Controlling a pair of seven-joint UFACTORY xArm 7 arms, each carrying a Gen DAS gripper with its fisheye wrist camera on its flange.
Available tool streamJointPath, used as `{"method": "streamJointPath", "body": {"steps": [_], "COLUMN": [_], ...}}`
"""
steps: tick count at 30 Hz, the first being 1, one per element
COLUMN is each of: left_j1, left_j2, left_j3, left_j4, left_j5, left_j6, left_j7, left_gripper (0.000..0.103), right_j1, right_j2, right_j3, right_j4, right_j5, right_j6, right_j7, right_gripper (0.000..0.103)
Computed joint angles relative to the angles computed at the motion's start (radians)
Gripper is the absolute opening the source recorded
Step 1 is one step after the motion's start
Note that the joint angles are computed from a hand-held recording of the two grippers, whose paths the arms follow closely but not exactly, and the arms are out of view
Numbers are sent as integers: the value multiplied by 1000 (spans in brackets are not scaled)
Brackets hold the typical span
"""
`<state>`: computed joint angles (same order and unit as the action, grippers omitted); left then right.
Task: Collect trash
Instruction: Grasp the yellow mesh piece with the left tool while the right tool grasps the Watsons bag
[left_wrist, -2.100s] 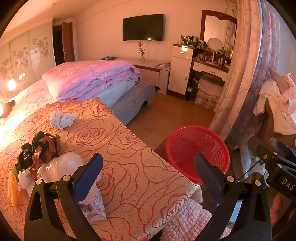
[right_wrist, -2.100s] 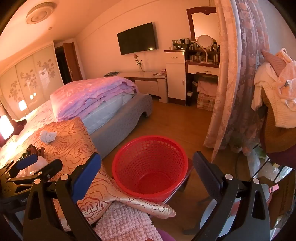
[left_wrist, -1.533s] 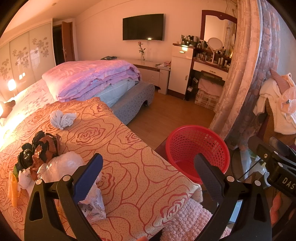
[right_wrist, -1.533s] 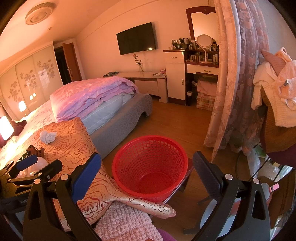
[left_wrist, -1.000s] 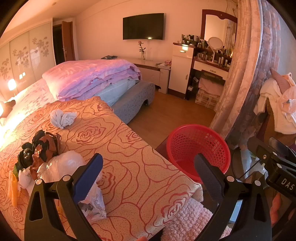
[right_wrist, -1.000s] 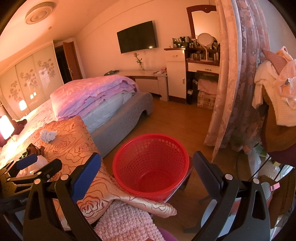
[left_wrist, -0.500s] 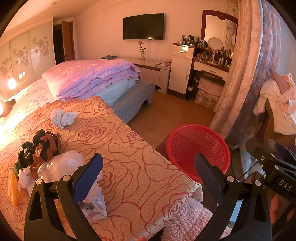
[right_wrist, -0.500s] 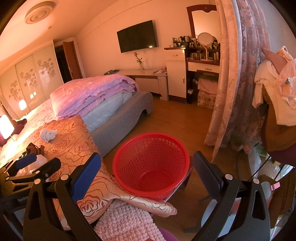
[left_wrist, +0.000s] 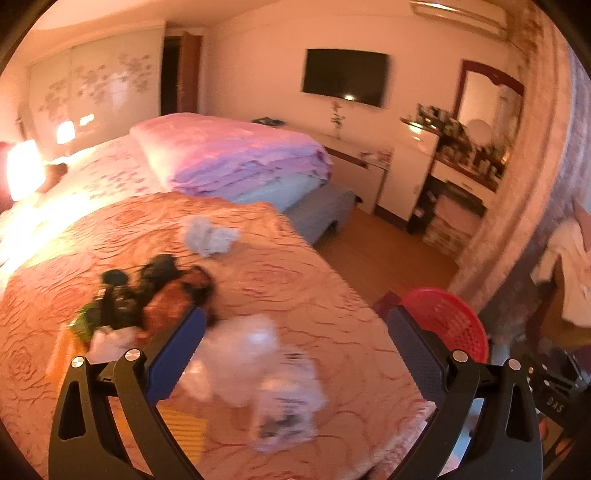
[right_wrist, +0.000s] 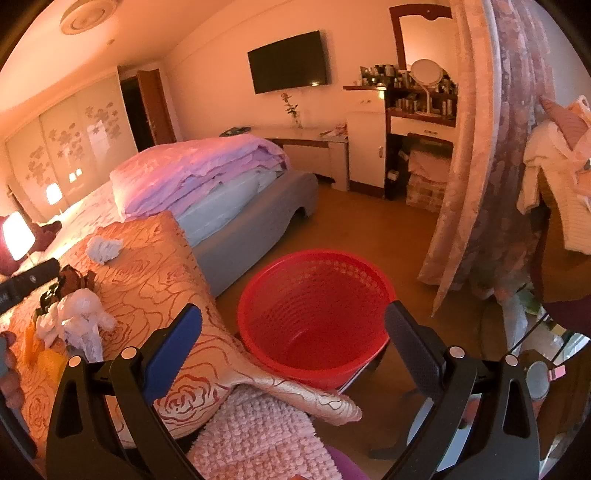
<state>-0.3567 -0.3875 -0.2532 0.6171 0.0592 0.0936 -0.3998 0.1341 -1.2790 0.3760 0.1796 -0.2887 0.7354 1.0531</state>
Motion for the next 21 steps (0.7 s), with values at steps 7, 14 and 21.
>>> {"method": "streamJointPath", "body": {"steps": [7, 14, 21], "left_j1": [80, 117, 94], "left_j2": [-94, -143, -192], "left_j3": [41, 81, 113], "left_j4": [-89, -128, -184], "left_j5": [14, -12, -44], "left_j6": [-28, 60, 108], "left_j7": [24, 28, 53], "left_gripper": [95, 95, 95], "right_j1": [2, -27, -17], "right_j2": [79, 194, 275], "right_j3": [-11, 6, 21], "right_j4": [23, 62, 84], "right_j5": [3, -9, -7], "right_j6": [-59, -174, -242], "right_j7": [-29, -37, -42], "right_gripper": [96, 96, 96]}}
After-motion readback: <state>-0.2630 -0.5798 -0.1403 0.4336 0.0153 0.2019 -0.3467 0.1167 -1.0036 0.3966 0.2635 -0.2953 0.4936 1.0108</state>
